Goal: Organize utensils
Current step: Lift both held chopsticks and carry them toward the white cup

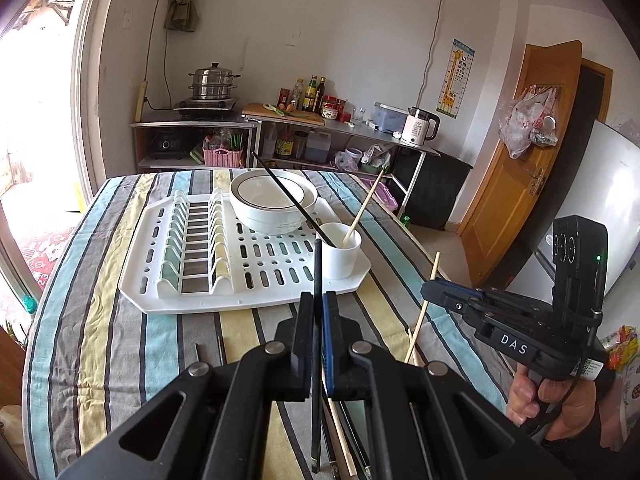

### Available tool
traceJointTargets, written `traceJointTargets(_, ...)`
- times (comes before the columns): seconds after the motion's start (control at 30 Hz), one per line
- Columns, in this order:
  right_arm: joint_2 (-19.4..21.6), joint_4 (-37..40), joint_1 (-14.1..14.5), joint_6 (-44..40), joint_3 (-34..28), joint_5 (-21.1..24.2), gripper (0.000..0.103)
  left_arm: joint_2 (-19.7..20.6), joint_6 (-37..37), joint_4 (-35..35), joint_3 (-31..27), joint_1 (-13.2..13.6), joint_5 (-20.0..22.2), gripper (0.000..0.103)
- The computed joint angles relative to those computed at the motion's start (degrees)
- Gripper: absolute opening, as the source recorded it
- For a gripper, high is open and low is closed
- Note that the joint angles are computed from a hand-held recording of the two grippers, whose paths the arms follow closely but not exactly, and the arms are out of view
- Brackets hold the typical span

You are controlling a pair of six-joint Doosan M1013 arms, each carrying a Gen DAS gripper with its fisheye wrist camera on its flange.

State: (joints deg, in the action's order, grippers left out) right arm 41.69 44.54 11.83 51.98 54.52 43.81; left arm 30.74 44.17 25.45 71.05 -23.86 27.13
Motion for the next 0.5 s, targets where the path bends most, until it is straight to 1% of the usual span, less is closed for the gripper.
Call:
traceJointTargets(0.27, -0.27, 0.96, -0.36, -0.67, 0.01, -1.31, 0.006, -0.07, -0.67, 1.76, -0.78, 0.04, 0.20, 0.005)
traceJointTargets(0.5, 0.25, 0.19, -0.65, 0.09, -1.37, -1.80, 0.005, 1.07, 1.37, 1.20, -3.60, 0.28, 1.98, 0.004)
